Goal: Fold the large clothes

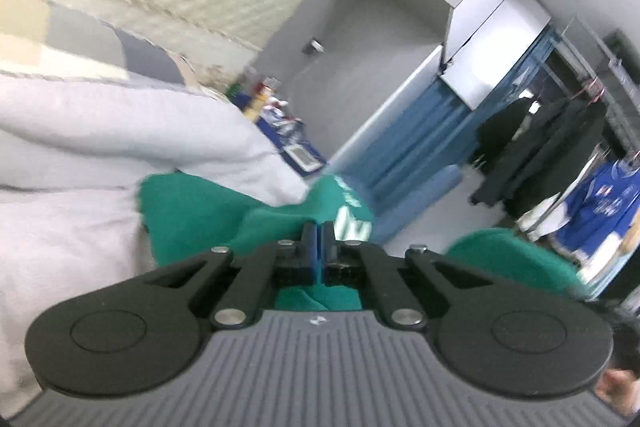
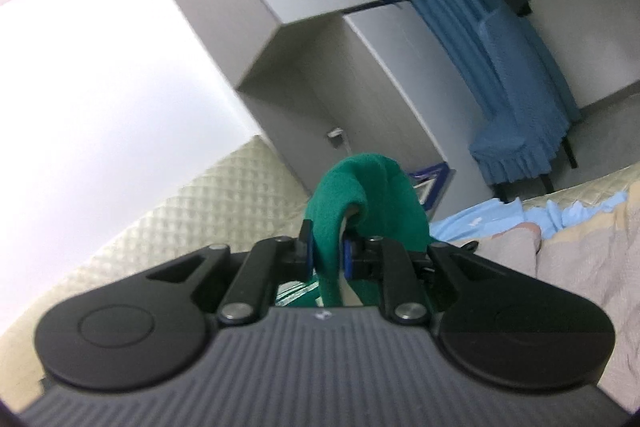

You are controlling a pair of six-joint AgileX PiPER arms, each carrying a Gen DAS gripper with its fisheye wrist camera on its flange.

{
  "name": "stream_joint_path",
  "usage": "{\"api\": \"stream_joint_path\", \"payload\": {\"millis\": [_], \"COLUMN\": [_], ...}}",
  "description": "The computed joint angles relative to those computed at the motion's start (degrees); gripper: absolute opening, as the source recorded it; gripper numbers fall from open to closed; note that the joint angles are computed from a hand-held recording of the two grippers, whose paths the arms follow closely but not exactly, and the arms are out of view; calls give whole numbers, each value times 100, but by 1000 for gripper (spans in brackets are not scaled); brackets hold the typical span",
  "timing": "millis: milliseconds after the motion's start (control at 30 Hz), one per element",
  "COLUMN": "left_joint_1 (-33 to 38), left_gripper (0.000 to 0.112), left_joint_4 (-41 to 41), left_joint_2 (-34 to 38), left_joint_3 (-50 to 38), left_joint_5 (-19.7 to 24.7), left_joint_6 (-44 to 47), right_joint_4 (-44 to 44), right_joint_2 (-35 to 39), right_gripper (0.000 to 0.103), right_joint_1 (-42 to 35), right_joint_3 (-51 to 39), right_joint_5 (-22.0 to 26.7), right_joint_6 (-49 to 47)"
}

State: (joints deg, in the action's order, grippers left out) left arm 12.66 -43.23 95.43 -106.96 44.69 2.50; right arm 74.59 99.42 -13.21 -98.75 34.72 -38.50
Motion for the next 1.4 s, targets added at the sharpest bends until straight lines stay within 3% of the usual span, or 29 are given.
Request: {"api": "stream_joint_path", "payload": {"millis": [100,333,500,567,633,733,767,800,867,900,933,1000,1133,1267,1400], "left_joint_1": [144,583,528,521,594,662,694,735,801,813,817,875,738,-77,-789], "left_gripper": [1,1,2,2,2,4,5,9,34,56,60,61,61,61,61], "left_joint_4": [416,1019,1862,1930,1669,1448,1320,1207,1097,1141,1164,1005,600,728,239], "left_joint_2": [-170,233,909,1132,1074,804,646,511,180,-16,-264,-634,-1327,-1671,-1637], "left_joint_3": [337,-70,-844,-1079,-849,-429,-233,-88,192,330,533,749,1237,1590,2145], "left_joint_5": [102,336,863,1143,1134,996,936,913,874,842,732,763,771,698,433], "left_joint_6": [-229,-868,-1371,-1366,-1130,-934,-819,-722,-626,-649,-622,-491,-246,-729,-768], "right_joint_4": [-138,-1673,-2872,-3092,-3040,-3160,-3107,-3020,-2761,-2671,-2621,-2456,-2478,-2204,-2360], "right_joint_2": [-704,-1883,-1924,-1830,-1780,-1886,-1930,-2189,-2413,-2541,-2562,-2630,-2357,-1709,-1134], "right_gripper": [16,17,19,20,22,35,48,63,67,67,67,70,74,74,74], "right_joint_1": [-2,343,589,560,439,387,293,174,-221,-411,-538,-739,-530,-243,114], "right_joint_3": [838,2324,2844,2854,2775,2639,2584,2728,2808,2803,2705,2665,2361,1994,1607], "right_joint_5": [142,241,754,1099,1400,1671,1835,2030,2385,2548,2639,2625,1997,1685,1358], "right_joint_6": [-31,1533,2836,3142,3047,2905,2788,2664,2239,2067,1961,1689,1648,1803,2079]}}
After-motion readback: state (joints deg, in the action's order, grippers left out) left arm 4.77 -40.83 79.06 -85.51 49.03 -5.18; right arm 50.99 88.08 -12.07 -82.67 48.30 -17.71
